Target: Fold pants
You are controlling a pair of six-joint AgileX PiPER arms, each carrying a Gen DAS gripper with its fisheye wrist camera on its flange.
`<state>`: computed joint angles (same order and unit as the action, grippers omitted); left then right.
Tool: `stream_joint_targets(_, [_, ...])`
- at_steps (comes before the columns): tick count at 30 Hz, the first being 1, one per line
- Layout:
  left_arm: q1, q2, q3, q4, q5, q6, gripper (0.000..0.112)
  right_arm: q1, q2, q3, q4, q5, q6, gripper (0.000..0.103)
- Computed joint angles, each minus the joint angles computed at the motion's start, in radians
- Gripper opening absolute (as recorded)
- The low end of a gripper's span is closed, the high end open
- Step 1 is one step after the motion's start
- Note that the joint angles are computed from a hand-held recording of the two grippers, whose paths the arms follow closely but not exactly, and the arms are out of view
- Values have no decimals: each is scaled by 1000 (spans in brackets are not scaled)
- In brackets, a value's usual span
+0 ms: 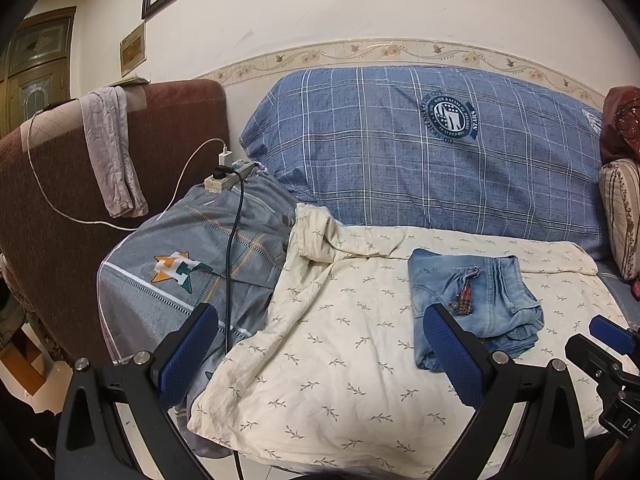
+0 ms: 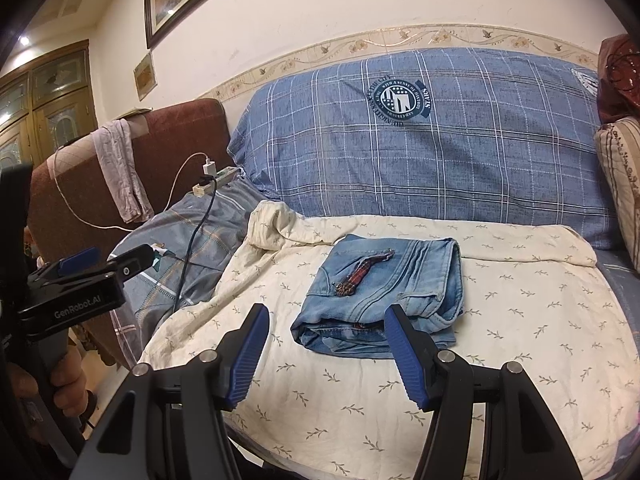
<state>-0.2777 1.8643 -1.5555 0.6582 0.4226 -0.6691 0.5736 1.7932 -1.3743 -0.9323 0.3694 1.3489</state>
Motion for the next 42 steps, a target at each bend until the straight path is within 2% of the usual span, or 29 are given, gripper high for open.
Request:
stream_joint_targets(15, [42,53,-35,-96,-5,88,102,12,80,-91,128,20,-143,63])
stream_joint_targets(26, [68,121,-120,-193,25,189,102,8,147,-192,223,55,-254,63])
stream_joint_targets(32, [62,175,-199,-229,62,236,102,-3,179,-246,261,74,-300,63])
stream_joint_targets(42, [31,289,-404,-274,155,324,102,-65,250,-353,426,68,-471,63])
